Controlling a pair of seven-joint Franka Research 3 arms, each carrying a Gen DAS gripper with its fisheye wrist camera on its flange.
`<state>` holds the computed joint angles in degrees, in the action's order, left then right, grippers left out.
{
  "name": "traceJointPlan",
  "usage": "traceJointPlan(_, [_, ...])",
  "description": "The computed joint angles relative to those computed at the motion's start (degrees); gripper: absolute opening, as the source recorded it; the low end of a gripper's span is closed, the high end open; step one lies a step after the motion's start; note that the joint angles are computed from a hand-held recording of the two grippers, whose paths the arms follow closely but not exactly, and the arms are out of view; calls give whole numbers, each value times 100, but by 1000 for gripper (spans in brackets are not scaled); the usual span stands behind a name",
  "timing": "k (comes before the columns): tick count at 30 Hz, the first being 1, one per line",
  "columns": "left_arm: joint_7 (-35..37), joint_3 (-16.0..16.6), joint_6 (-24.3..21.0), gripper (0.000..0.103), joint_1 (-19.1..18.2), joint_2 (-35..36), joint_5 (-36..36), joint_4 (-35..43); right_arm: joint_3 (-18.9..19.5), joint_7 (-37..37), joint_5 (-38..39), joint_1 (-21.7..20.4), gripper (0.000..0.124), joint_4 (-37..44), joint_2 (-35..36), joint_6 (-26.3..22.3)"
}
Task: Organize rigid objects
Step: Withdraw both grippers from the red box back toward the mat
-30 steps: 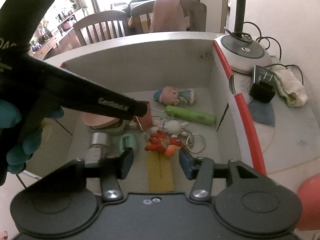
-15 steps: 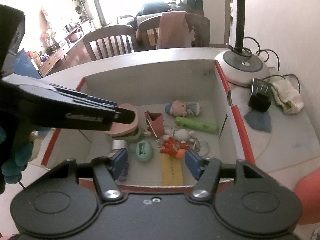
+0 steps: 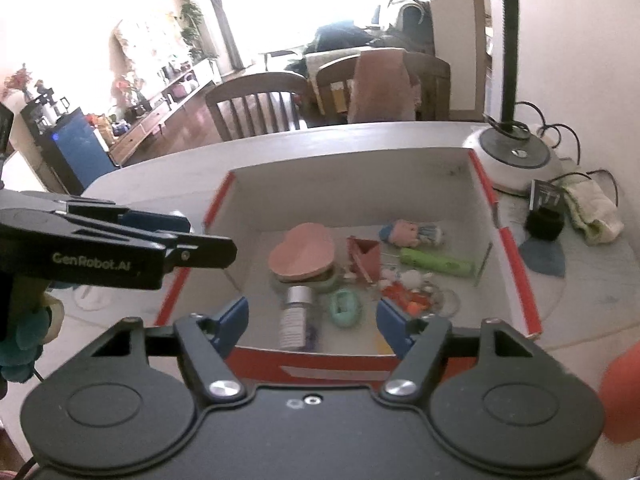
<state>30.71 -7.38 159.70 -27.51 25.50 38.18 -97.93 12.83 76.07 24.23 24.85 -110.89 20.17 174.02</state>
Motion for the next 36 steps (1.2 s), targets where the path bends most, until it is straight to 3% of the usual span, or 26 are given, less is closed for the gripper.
traceJointPlan(4, [-420, 142, 191, 61, -69, -440, 325, -572, 282, -198, 217, -92, 80, -93, -78, 151])
traceJointPlan(8, [-963, 197, 454, 68, 4, -858, 776, -1141, 221, -129, 165, 144, 88, -131, -140, 281])
traceJointPlan(13, [-1485, 144, 770, 72, 263, -1312, 1254, -1779, -278, 512, -306, 787, 96, -54, -127, 410])
traceJointPlan(20, [-1990, 26, 1286, 81, 791, -1968, 1886, -2689, -775, 1495, -955, 1482, 97, 297, 124, 441])
traceJointPlan(26, [-1931, -81, 1834, 82, 1357, -2385, 2021, -3337, -1257, 2308, -1581, 2083, 97, 922, 501, 116])
traceJointPlan(32, [-1706, -98, 2399, 84, 1883, -2597, 2168, -3792, -1482, 2996, -2195, 2377, 97, 1806, 1026, -372])
traceJointPlan(36, [-1733, -93, 2635, 94, 2208, -2580, 2583, -3883, -1510, 3307, -2515, 2438, 96, 2556, 1467, -820])
